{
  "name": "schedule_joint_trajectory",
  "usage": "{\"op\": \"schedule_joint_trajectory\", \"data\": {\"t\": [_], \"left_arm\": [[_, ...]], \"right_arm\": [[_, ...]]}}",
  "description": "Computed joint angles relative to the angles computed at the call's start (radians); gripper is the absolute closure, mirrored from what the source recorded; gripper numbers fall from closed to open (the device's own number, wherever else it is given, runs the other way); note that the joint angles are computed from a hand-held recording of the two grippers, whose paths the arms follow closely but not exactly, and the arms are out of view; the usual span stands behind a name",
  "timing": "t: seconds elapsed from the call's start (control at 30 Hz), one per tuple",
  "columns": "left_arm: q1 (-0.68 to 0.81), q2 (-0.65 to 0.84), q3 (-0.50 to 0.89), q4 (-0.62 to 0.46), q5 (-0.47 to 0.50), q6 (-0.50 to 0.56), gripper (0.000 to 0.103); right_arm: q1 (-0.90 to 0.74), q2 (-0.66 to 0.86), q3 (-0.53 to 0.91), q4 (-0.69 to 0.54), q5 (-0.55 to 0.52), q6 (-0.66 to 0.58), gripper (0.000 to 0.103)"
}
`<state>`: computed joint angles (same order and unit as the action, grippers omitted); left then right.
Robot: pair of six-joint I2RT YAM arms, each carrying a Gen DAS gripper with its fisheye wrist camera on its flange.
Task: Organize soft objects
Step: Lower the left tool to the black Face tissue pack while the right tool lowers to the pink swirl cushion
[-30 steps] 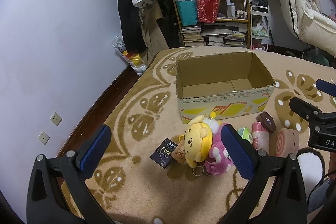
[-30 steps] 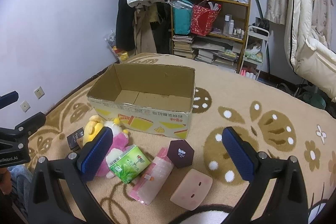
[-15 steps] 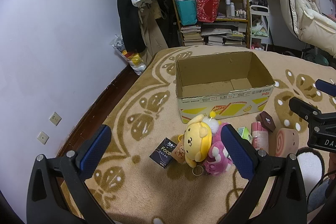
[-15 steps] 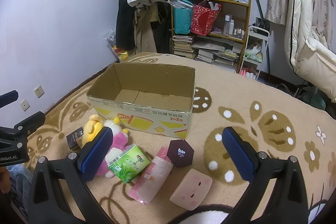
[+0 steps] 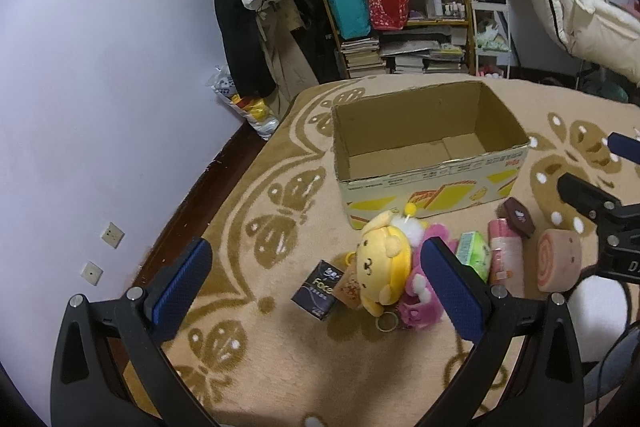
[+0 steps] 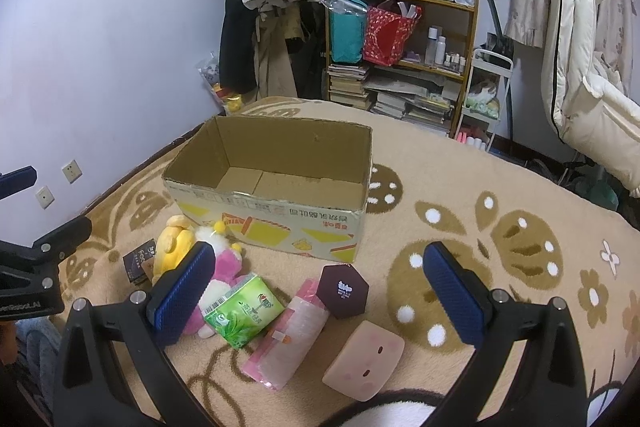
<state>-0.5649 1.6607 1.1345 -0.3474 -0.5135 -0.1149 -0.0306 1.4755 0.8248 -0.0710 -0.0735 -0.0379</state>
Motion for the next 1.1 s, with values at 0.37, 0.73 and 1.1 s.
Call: {"op": "schedule_joint_trajectory", "data": {"t": [0.37, 0.73, 1.1], "left_arm": [[0.129, 0.103, 0.099, -0.059, 0.055, -0.025, 0.000], [0.262, 0.243, 0.199, -0.120, 0.203, -0.114, 0.000], [0.312, 0.418, 0.282, -0.106, 0.281, -0.132, 0.000]], "right_arm": [[-0.033, 0.121, 0.068, -0.025, 0.008, 0.013, 0.000], [-0.085, 0.260, 0.153, -0.083, 0.000, 0.051, 0.000], [-0.118, 0.359, 0.195, -0.128, 0.012, 0.066, 0.000]]}}
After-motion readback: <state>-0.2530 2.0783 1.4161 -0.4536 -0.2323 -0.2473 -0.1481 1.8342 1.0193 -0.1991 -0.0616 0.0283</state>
